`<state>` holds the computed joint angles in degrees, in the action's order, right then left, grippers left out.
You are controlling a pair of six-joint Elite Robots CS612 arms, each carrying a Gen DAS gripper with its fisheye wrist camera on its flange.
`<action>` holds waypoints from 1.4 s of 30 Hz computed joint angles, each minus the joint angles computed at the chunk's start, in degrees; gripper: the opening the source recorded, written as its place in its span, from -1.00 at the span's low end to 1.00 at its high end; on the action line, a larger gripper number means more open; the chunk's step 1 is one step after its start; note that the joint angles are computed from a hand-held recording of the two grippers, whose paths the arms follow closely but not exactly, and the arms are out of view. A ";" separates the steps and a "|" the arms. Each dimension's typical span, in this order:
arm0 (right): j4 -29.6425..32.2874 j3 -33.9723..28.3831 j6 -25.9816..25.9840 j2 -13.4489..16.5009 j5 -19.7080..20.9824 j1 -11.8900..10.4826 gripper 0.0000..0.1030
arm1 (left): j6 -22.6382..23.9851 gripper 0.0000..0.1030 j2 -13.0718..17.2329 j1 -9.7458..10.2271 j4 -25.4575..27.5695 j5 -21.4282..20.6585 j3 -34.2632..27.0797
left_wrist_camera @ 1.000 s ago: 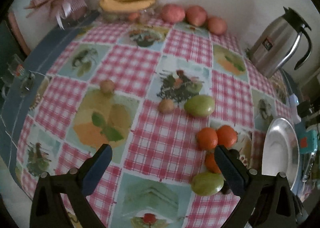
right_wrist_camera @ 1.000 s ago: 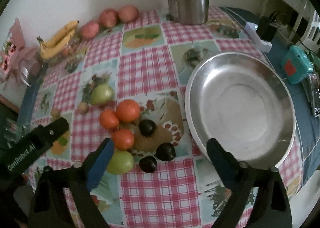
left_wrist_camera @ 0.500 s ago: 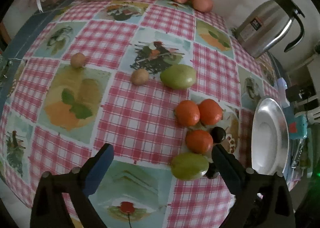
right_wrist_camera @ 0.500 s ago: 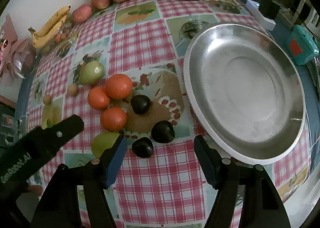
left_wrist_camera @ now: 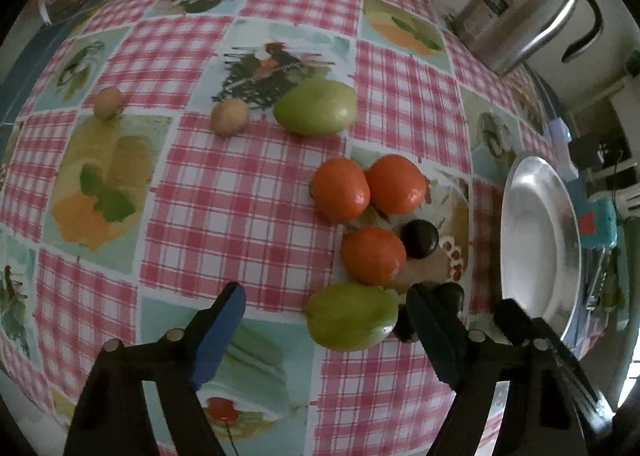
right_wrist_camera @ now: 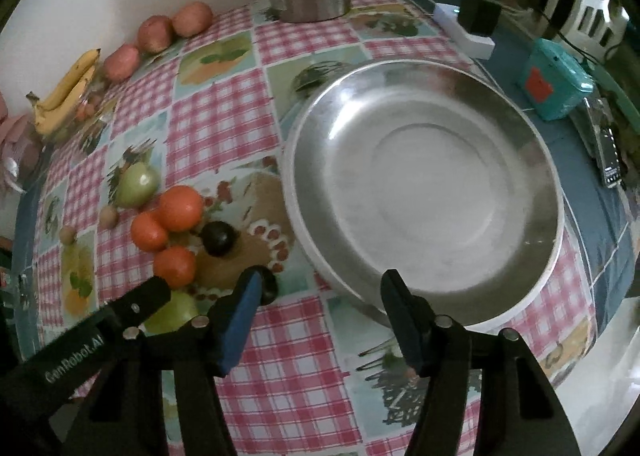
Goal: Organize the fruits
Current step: 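Grasp the large green fruit with the left gripper while the right gripper approaches the dark plums, then grasp a dark plum with the right gripper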
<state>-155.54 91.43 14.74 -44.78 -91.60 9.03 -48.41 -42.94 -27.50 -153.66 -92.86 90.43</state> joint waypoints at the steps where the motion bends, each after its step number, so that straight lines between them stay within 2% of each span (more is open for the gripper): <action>1: -0.21 0.13 0.41 -0.08 -0.06 -0.13 0.24 | 0.33 0.57 0.14 -0.05 0.46 -0.17 -0.26; 8: -0.29 0.37 0.93 -0.25 -0.07 -0.11 0.24 | 1.27 0.30 1.51 -0.07 2.14 -3.00 -1.77; 11: -0.25 0.31 0.75 -0.20 0.14 -0.15 0.24 | 1.95 0.07 1.61 -0.12 1.93 -3.96 -1.83; 19: 0.10 0.05 0.76 -0.06 0.43 -0.05 0.24 | 2.24 0.07 1.78 -0.21 2.62 -3.57 -2.50; 23: -0.29 0.04 0.56 0.01 1.06 -0.13 0.24 | 1.35 0.07 0.77 -0.08 0.84 -3.13 -1.00; 30: -1.62 0.45 -0.12 -0.17 3.04 -0.16 0.24 | -1.92 0.07 -1.20 0.59 -2.45 -1.00 1.81; 33: -1.74 0.46 -0.65 -0.15 4.44 -0.09 0.22 | -4.02 0.07 -1.59 1.20 -4.89 -1.52 2.88; 40: 0.39 -0.29 -2.85 0.29 6.60 0.41 0.17 | -8.69 0.07 -2.23 2.08 -7.12 -0.12 4.53; 42: 1.17 -0.62 -3.70 0.49 7.47 0.53 0.10 | -9.63 0.07 -2.18 2.32 -7.51 -0.41 4.69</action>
